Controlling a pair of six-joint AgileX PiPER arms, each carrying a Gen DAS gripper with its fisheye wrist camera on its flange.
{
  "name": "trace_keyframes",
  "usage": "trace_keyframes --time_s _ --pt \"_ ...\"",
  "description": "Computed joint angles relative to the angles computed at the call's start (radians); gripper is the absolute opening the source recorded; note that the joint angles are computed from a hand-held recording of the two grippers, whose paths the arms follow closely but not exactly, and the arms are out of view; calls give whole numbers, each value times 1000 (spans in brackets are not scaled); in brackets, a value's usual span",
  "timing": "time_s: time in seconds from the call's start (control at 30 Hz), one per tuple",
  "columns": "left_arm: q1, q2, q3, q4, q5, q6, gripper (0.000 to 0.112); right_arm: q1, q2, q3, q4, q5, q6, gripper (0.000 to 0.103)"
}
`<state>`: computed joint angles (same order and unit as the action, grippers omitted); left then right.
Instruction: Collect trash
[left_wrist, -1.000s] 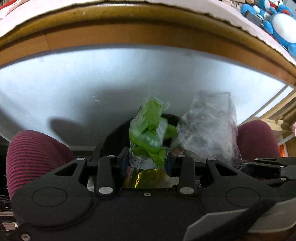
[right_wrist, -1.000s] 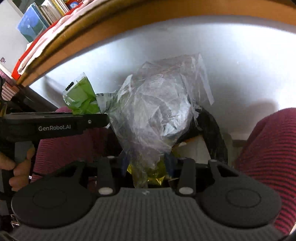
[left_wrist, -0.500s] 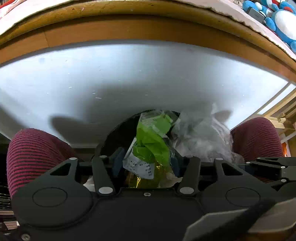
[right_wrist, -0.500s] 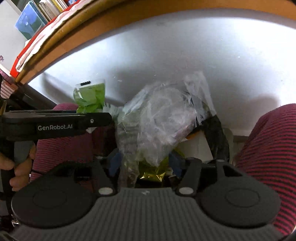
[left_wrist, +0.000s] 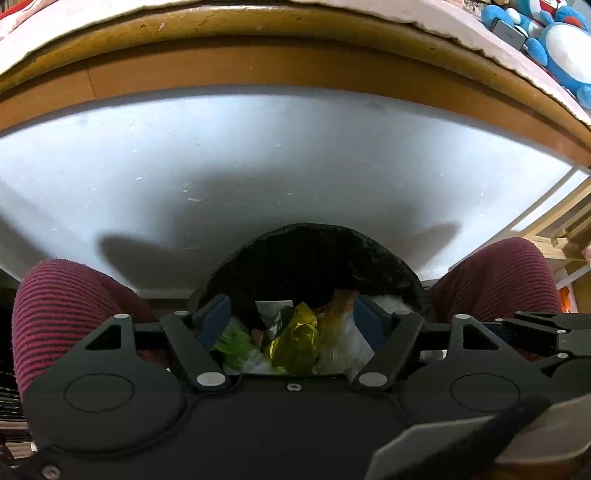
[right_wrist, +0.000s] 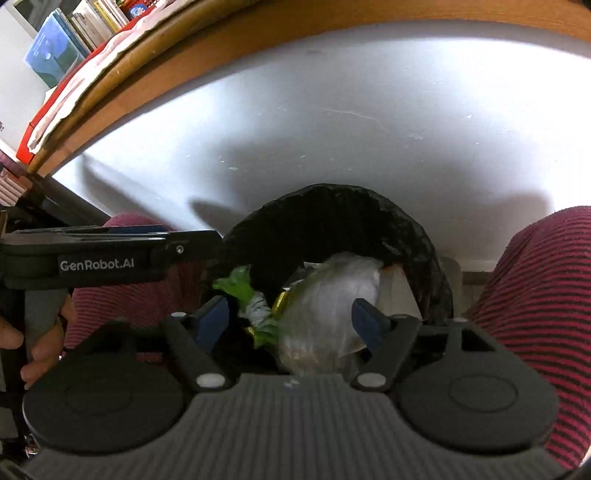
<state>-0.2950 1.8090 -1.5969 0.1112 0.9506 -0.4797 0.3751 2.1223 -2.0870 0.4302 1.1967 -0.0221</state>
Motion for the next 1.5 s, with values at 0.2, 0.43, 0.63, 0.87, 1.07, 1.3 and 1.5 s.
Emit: trace_keyframes --time_s 0.2,0.43,0.63,0.87,1.07,1.3,1.5 --pt "-3 -4 -3 0 4 -3 76 4 -13 5 -18 -17 -1 86" --pt "10 -9 3 -40 -8 15 80 10 -19 8 -43 -32 9 89" --pt "9 3 -13 -37 20 -5 83 21 -33 30 -62 -53 0 94" --pt "7 12 -21 -29 37 -16 86 27 -30 28 -78 -52 0 101" --pt "-3 22 -24 3 57 -35 88 34 -37 37 -85 -60 -2 101" --pt "-13 23 -24 20 57 -48 88 36 -31 26 -85 -52 -3 101" --pt "-12 30 -28 19 59 -42 88 35 -29 23 -83 -48 -3 101"
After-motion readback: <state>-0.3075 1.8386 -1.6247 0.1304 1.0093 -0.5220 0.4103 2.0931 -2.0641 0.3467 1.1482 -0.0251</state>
